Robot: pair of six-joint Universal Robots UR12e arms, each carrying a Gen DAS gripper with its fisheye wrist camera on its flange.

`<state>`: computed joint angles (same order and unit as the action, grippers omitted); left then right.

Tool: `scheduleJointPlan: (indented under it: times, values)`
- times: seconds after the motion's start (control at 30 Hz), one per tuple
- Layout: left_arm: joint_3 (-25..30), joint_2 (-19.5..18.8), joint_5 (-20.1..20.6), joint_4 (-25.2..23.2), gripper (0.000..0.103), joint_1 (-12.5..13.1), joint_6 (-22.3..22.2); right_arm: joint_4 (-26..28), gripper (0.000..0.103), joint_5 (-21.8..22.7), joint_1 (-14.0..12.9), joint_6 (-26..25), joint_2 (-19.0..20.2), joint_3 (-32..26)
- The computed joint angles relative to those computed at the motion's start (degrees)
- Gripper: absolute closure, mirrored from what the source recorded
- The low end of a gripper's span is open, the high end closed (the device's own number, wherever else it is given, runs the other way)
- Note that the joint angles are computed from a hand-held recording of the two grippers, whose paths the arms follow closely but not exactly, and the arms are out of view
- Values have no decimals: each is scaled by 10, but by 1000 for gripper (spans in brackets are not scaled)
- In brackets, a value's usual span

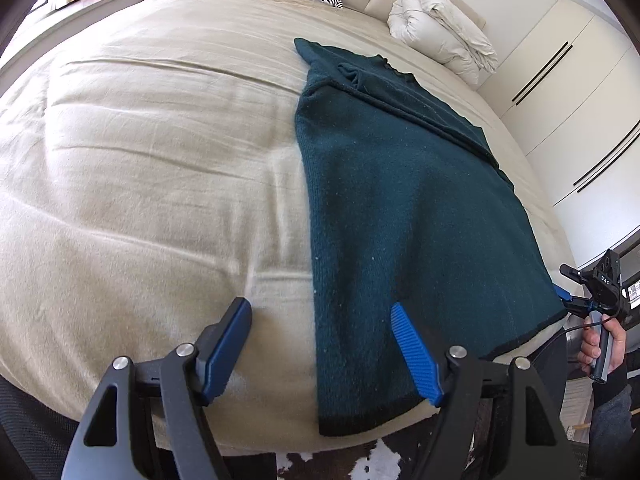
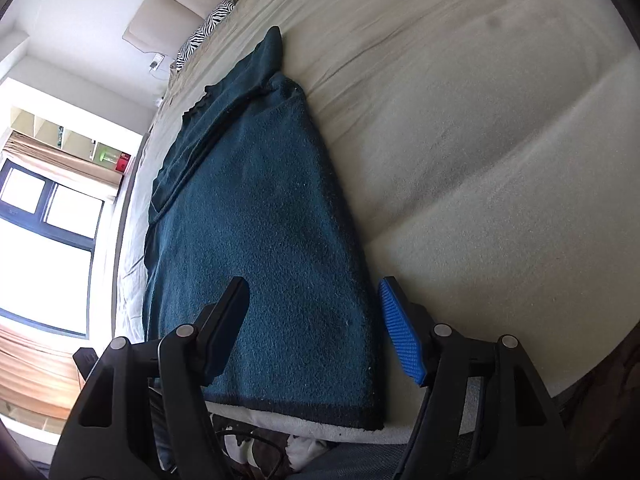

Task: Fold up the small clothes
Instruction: 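Move both tools to the hem of the folded sweater strip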

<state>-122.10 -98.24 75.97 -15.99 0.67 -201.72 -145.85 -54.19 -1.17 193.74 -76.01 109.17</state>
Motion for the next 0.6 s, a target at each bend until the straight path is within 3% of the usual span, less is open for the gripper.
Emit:
scheduleJointPlan:
  times: [0.27, 0.43, 0.6]
  values:
    - [-1, 6, -60, -51, 31, 8, 24, 56, 39, -8, -10, -28, -24, 8]
    - [12, 4, -58, -97, 51, 4, 45, 100, 51, -17, -12, -48, -30, 4]
    - [13, 3, -108, -119, 55, 17, 37, 135, 52, -9, -9, -74, -33, 1]
